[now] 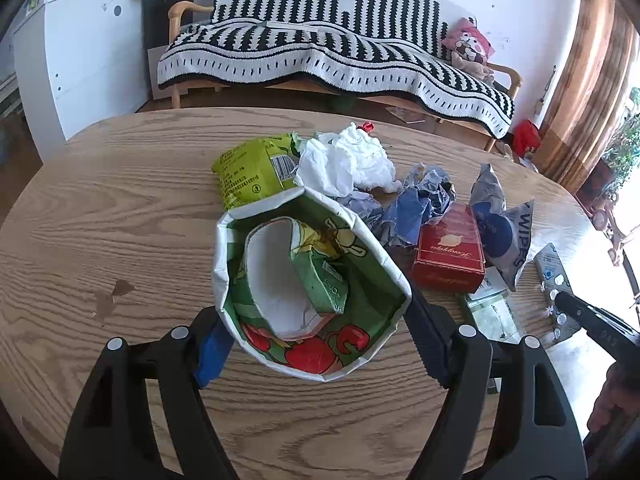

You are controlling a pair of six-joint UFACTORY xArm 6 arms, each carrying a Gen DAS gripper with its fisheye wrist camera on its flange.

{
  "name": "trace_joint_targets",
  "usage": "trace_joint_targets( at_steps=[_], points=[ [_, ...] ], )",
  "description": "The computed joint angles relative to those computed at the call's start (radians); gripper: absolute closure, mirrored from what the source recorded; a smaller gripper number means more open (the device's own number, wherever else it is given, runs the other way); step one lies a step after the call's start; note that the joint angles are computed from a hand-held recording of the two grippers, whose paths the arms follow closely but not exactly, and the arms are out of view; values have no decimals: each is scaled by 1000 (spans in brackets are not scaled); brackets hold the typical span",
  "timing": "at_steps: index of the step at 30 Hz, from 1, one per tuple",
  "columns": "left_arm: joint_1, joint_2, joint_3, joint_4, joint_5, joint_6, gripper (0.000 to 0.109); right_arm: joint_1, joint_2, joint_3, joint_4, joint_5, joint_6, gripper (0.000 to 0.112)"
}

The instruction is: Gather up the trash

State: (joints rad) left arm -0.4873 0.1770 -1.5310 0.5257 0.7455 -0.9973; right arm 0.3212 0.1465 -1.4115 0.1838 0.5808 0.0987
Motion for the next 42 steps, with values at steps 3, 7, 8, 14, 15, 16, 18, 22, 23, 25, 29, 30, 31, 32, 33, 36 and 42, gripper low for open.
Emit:
trace_joint_targets(
  at_steps=[3, 7, 8, 14, 15, 16, 18, 22, 23, 25, 29, 30, 31, 32, 33, 36, 42],
  points=[
    [0, 1, 0, -10, 1, 3, 33, -16, 14, -12, 120, 17, -47, 104],
    [2, 1, 4, -18, -3, 13, 33, -21, 8, -4, 192, 14, -96, 104],
    [3, 0, 5, -22, -6, 16, 33, -21, 5, 3, 220, 11, -116, 104],
    [4, 2, 3, -20, -7, 19, 33, -7, -38, 53, 192, -76, -120, 105],
    [3, 3, 1, -19, -5, 19, 33, -7, -39, 54, 183, -85, -112, 105],
    [3, 3, 2, -19, -6, 17, 33, -7, -38, 52, 180, -87, -107, 105],
    [4, 3, 2, -14, -2, 13, 33, -10, -33, 44, 182, -79, -108, 105],
    [2, -2, 6, -6, 1, 7, 33, -11, -29, 36, 172, -71, -103, 105],
    [2, -2, 6, -6, 1, 7, 33, -11, -29, 35, 172, -70, -102, 105],
    [1, -2, 5, -6, 5, 7, 33, -12, -30, 37, 175, -68, -105, 105],
    [2, -5, 8, -4, 3, 2, 33, -12, -29, 35, 160, -60, -108, 105],
    [2, -5, 8, -5, 4, 2, 33, -9, -29, 36, 153, -62, -104, 105],
    [1, -3, 6, -6, 6, 5, 33, -8, -28, 34, 150, -61, -104, 105],
    [2, -2, 5, -8, 7, 7, 33, -8, -27, 34, 150, -61, -103, 105],
    [1, -1, 4, -10, 7, 11, 33, -7, -27, 34, 149, -61, -102, 105],
    [1, -1, 4, -9, 7, 12, 33, -6, -29, 37, 146, -66, -97, 105],
    [3, 1, -1, -12, 8, 12, 33, -6, -27, 34, 149, -61, -102, 105]
  ],
)
